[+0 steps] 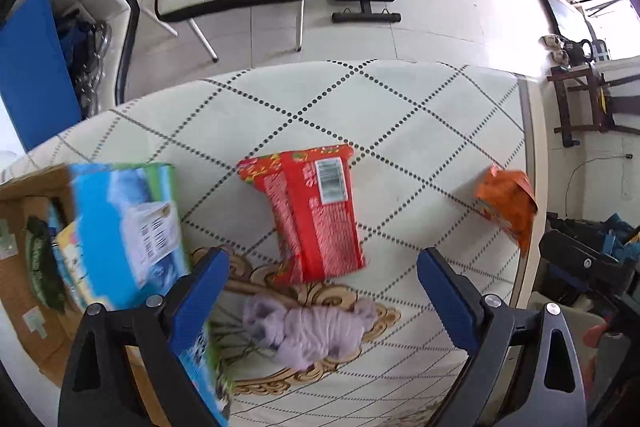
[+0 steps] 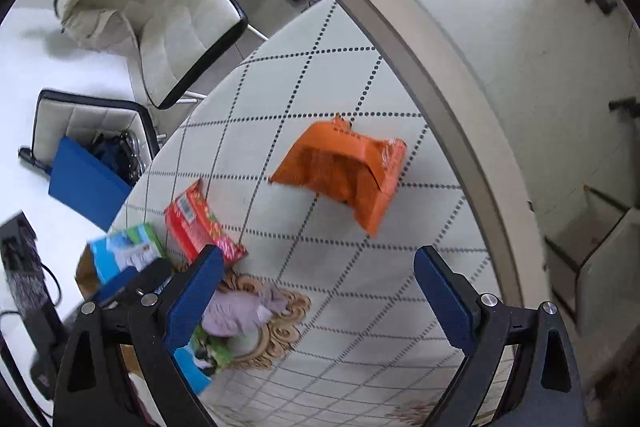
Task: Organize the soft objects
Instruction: 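Grasp the red snack bag with the left tool while the right tool grasps the orange bag, then carry the red and orange bags into the box and release both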
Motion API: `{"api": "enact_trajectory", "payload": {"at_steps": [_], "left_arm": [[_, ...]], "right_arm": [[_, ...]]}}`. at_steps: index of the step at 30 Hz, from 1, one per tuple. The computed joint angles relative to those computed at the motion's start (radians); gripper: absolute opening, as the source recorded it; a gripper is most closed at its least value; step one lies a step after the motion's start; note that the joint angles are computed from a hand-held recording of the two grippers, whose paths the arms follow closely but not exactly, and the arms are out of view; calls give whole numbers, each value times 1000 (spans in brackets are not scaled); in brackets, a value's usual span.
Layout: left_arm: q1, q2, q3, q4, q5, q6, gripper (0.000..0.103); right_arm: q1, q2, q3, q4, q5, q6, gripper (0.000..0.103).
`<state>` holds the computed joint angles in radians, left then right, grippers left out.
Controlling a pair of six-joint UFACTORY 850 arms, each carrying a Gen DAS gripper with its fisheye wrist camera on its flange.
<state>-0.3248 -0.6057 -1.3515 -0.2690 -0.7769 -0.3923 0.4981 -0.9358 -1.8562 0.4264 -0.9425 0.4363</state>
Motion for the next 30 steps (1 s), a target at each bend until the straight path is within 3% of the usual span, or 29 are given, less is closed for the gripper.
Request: {"api": "enact_trajectory", "payload": {"at_steps": [9,12,13,15,16,19,23,25,30], "left_arm": [[13,-127,-79,-89,-72,39,96],[7,-152,-91,-85,-88,29,96],[6,-158,-92,-83,-84,27,96],[1,-158,-81,-84,-75,24,84],[-4,-157,-77,-68,-76,6,71],[-23,-142,-61,-5,-59,-37,56],[-34,-111,-17,-12,-21,-33,52],[-37,-101,-8,-7,-6,-40,50],[-54,-70,37,-8,34,-51,47]], "right_arm": [[-18,-200,-214,44,-91,93,89],[-15,-237,-265,7,-123,111,83],[-12,-243,-277,-8,-131,122,76],[-12,-260,-305,-18,-152,125,70],[-10,-265,-314,-22,-157,126,70],[2,-279,-347,-59,-188,126,69],[27,-308,-414,-150,-248,99,71],[31,-311,-422,-179,-267,86,77],[32,-306,-403,-179,-259,76,77]]}}
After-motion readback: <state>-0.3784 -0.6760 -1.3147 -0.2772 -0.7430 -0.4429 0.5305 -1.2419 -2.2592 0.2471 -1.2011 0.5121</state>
